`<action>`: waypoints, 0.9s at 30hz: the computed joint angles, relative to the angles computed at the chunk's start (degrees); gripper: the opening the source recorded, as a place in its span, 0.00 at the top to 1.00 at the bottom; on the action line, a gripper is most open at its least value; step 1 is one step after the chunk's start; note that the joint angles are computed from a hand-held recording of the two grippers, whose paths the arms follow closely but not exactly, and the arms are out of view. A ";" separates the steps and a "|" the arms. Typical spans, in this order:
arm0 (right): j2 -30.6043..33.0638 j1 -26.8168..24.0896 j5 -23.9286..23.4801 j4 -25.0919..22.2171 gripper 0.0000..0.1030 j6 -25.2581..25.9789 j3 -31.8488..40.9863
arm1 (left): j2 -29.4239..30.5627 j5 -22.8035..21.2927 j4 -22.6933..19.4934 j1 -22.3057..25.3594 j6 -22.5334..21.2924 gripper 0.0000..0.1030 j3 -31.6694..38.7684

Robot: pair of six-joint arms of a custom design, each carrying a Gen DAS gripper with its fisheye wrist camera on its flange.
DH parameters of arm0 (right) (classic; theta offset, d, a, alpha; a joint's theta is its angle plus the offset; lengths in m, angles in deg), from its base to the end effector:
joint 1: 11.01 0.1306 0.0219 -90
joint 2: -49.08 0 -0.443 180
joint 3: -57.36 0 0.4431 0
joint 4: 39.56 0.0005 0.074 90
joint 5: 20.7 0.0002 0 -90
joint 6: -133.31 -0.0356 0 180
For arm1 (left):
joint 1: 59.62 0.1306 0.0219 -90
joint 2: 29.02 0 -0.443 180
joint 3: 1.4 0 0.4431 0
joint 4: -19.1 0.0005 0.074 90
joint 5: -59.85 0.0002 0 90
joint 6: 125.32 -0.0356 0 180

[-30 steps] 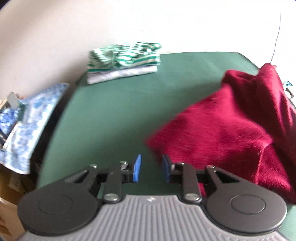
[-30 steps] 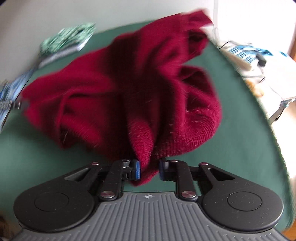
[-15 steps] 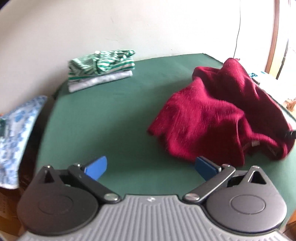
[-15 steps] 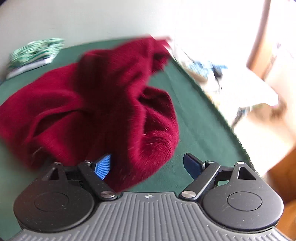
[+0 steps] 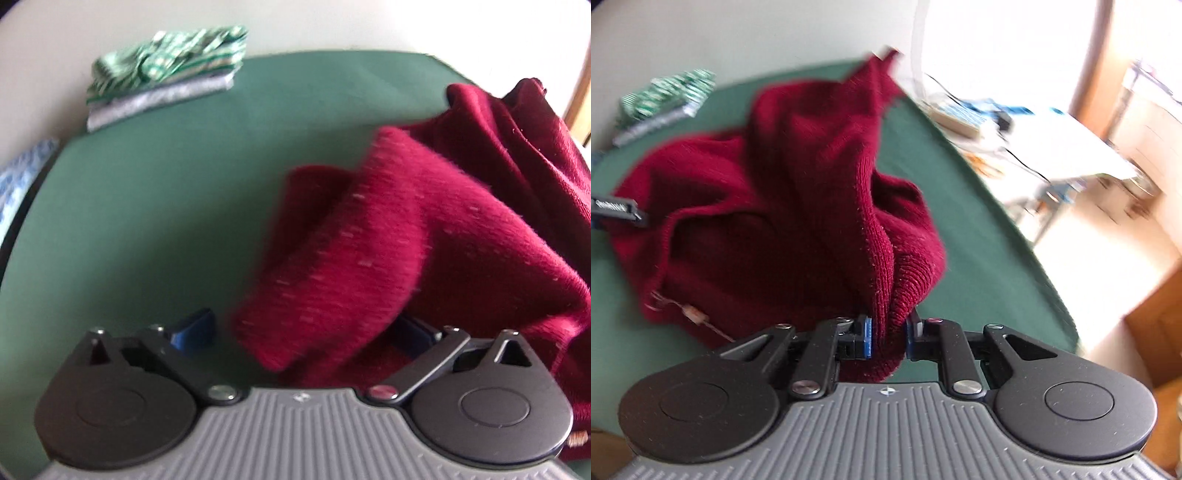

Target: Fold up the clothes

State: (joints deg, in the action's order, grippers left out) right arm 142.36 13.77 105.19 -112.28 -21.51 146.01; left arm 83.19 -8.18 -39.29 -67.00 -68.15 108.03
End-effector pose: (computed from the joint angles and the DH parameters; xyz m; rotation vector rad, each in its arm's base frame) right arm 0.4731 0.1949 0.4367 0.9486 2.3389 -0.3826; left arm 0.6759 -0.1015 0.4254 0.9962 2.3514 -0.3385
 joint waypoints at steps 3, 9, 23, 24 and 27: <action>-3.03 -0.48 -3.58 2.13 0.84 -2.12 -3.65 | -4.78 2.63 0.80 0.32 -0.67 0.81 -5.61; -4.64 -2.23 -3.47 6.96 0.28 0.45 -5.76 | -10.25 4.56 1.28 4.69 0.83 0.92 -9.18; -8.99 -0.85 -21.87 36.23 0.75 26.66 -8.06 | -20.63 -0.47 12.24 21.87 10.44 0.86 -9.37; -8.80 -0.86 -22.34 36.83 0.76 27.26 -7.68 | -21.02 -2.17 13.01 22.48 10.26 0.85 -9.65; -8.76 -1.64 -18.79 35.94 0.76 25.68 -7.07 | -21.40 -2.45 9.96 22.43 10.96 0.85 -10.63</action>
